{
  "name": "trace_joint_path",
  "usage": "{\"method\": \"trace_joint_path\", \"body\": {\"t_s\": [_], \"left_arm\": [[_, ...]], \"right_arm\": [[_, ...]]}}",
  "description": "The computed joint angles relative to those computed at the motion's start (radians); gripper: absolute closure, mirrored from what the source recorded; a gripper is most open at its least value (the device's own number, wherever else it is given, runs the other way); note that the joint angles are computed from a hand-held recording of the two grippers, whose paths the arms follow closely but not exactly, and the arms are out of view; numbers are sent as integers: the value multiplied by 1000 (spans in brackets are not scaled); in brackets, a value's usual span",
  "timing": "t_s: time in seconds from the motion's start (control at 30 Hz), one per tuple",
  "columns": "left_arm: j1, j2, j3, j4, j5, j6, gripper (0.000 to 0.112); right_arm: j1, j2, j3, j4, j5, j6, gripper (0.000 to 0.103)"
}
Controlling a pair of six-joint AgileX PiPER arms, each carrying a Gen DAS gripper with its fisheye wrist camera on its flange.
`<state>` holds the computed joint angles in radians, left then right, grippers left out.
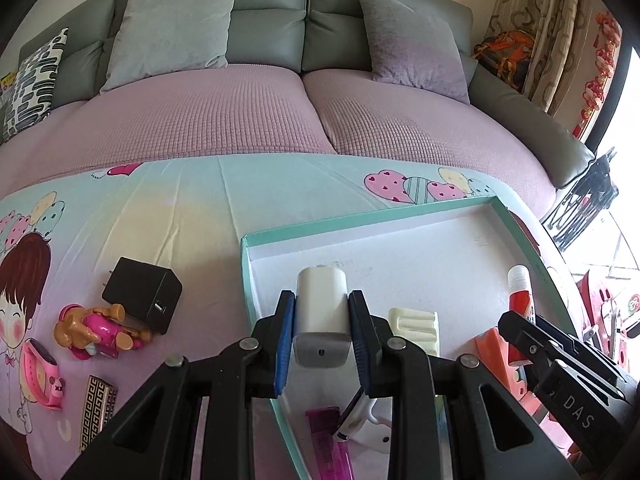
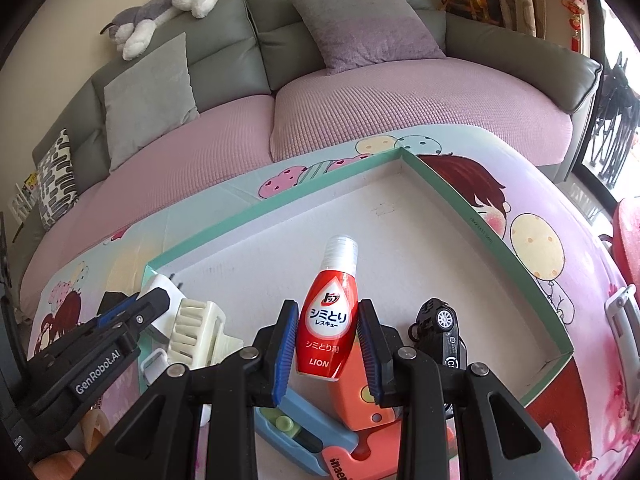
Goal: Organize rigid objects
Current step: 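Carry the white charger with the left tool while the right carries the red bottle into the tray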
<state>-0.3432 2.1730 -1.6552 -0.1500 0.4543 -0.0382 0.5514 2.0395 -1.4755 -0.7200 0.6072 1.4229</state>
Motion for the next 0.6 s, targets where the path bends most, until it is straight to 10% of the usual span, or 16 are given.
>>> {"method": "trace_joint_path", "body": {"t_s": [0.6], "left_arm": [[8,-69,58,81,-24,-91,84]], "right_arm": [[12,-9,-9,-10,32,-12,70]]}}
